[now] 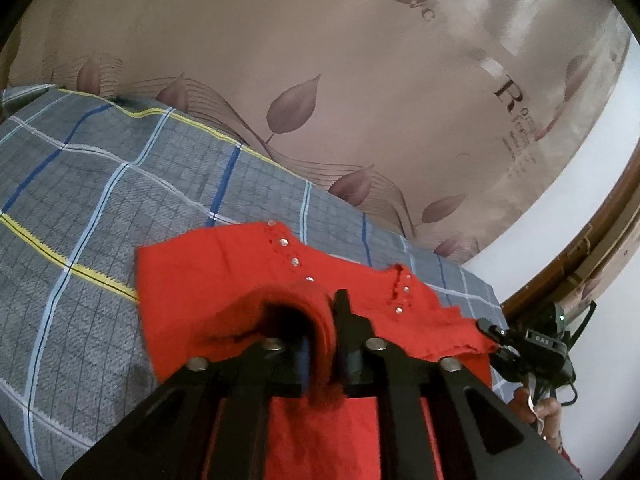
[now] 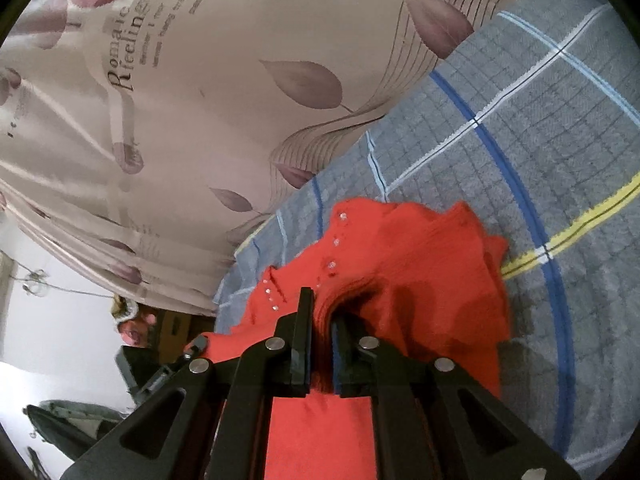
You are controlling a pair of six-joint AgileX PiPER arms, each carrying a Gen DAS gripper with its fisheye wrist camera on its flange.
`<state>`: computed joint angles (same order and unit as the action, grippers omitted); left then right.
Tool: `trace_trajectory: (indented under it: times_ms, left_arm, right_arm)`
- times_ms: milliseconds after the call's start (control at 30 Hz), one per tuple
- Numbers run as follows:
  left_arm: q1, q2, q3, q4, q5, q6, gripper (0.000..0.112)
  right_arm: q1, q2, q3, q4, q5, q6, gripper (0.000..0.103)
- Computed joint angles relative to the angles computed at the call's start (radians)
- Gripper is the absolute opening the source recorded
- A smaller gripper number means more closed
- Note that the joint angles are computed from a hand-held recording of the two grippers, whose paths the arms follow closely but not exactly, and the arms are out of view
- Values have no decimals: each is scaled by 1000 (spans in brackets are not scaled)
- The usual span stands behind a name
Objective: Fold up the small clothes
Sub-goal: 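Fold the held hem up over the body toward the collar with both grippers, then open both grippers and release the folded hem onto the sweater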
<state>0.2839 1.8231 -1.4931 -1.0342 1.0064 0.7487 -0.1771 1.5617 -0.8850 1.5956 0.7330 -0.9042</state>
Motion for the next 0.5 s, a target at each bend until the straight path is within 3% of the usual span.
trace_trajectory:
  times_ms: [33, 100, 167, 200, 300, 400, 500]
  left_arm:
    - [1, -2, 6, -7, -12, -3, 43]
    - [11, -21, 42, -62, -60, 10, 67]
    - [30, -35, 71, -139, -75, 56, 74]
    - [36, -43, 74, -151, -85, 53, 80]
    - [48, -60, 78, -145, -103, 51, 84]
    - [69, -84, 90, -101, -94, 58, 84]
    - [130, -96, 111, -78, -5, 96, 84]
  right_arm:
    - [-10, 8, 5, 32, 12, -18, 12]
    - [-33, 22, 19, 90, 56, -61, 19]
    - [-41, 9, 36, 116, 48, -82, 33]
    - [-43, -6, 50, 127, 41, -94, 34]
    - [-42, -61, 78, 99, 32, -94, 36]
    - [-3, -162, 110, -22, -46, -43, 41]
    - [73, -286, 163, -211, -153, 67, 52]
